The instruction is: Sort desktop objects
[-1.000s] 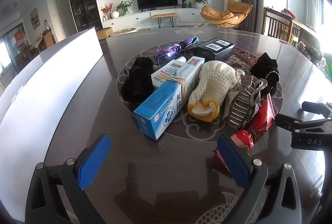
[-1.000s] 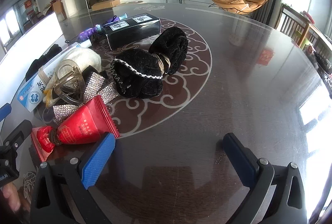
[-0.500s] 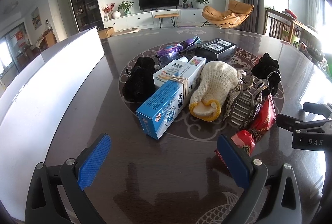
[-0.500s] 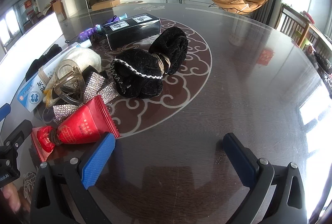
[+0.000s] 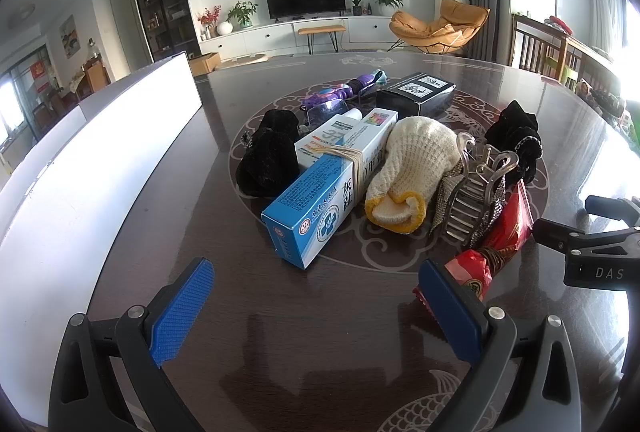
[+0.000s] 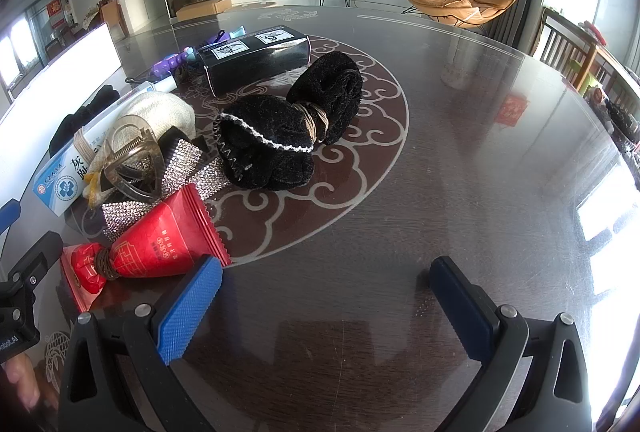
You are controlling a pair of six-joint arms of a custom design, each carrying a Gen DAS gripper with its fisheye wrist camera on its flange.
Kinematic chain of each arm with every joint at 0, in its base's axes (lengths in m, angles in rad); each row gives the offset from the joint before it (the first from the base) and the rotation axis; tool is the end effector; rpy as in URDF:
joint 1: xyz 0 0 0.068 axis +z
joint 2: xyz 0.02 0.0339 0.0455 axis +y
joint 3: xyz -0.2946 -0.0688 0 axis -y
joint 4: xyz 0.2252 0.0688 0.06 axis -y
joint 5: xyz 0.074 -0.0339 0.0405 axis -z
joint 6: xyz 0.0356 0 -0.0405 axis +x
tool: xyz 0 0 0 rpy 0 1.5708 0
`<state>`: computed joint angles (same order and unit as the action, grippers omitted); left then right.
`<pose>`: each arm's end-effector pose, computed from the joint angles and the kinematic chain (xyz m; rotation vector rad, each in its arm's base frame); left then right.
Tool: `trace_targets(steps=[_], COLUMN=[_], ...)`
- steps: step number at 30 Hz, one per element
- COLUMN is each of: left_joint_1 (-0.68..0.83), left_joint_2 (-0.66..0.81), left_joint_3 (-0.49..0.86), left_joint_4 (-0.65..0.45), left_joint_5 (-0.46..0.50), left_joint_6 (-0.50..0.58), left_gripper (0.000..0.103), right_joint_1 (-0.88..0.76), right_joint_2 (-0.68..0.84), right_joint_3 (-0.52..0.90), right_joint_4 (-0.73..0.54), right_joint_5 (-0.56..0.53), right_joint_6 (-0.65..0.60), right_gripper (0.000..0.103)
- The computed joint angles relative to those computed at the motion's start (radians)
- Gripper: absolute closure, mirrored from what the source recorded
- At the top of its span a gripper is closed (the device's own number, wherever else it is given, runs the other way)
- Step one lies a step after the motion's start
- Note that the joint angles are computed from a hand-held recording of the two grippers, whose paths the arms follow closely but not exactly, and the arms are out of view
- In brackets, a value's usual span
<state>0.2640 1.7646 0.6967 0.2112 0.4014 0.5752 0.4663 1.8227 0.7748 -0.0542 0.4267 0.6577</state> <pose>0.3007 0.0669 0.1535 0.5369 2.2791 -0.0790 0.2799 0.1244 0.1387 0.3707 2.4971 -0.1415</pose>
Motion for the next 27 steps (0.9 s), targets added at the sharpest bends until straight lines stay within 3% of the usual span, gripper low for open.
trace_targets(steps=[27], left_joint_1=[0.004], left_joint_2=[0.0], left_joint_3=[0.01], left_joint_4=[-0.022], left_joint_5=[0.014], left_joint_6=[0.003], left_gripper=[0.0], right_joint_1=[0.0], right_joint_2=[0.0], right_joint_3=[0.0], right_joint_4=[0.0], right_joint_5=[0.0], right_joint_6=[0.0], right_gripper=[0.0])
